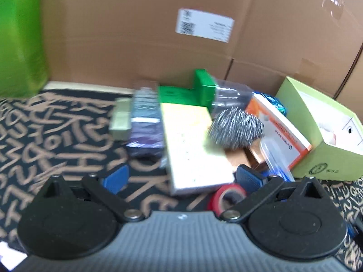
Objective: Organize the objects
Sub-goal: 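Grasp the blue medicine box with the right tool while the left grasps the yellow-white box, then carry both boxes into the light-green box and open both tools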
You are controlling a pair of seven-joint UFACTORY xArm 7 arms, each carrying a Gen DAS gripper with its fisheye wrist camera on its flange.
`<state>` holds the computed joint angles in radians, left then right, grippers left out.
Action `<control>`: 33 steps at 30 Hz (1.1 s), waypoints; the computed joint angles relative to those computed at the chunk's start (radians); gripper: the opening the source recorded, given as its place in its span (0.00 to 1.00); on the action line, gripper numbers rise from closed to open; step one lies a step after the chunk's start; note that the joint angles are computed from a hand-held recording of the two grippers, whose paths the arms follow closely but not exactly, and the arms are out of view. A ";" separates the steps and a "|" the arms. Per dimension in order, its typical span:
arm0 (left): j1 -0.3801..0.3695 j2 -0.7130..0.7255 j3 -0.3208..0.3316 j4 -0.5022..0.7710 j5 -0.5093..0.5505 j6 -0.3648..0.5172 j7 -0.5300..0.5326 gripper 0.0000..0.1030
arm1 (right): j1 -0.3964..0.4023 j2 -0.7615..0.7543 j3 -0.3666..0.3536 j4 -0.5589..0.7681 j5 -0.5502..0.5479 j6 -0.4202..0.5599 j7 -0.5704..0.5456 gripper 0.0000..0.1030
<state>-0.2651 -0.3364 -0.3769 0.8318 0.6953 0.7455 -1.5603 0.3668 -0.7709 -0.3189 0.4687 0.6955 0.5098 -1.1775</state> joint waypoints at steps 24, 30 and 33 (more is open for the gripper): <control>-0.048 -0.067 -0.073 -0.035 -0.083 0.120 0.047 0.91 | -0.258 -0.022 -0.103 0.035 -0.072 0.367 -0.213 0.68; -0.071 -0.007 -0.058 -0.007 -0.078 0.149 0.081 0.76 | -0.277 0.025 -0.044 0.035 -0.054 0.328 -0.228 0.68; -0.084 -0.003 -0.050 -0.007 -0.070 0.178 0.063 0.76 | -0.270 0.051 -0.038 0.044 -0.028 0.319 -0.228 0.68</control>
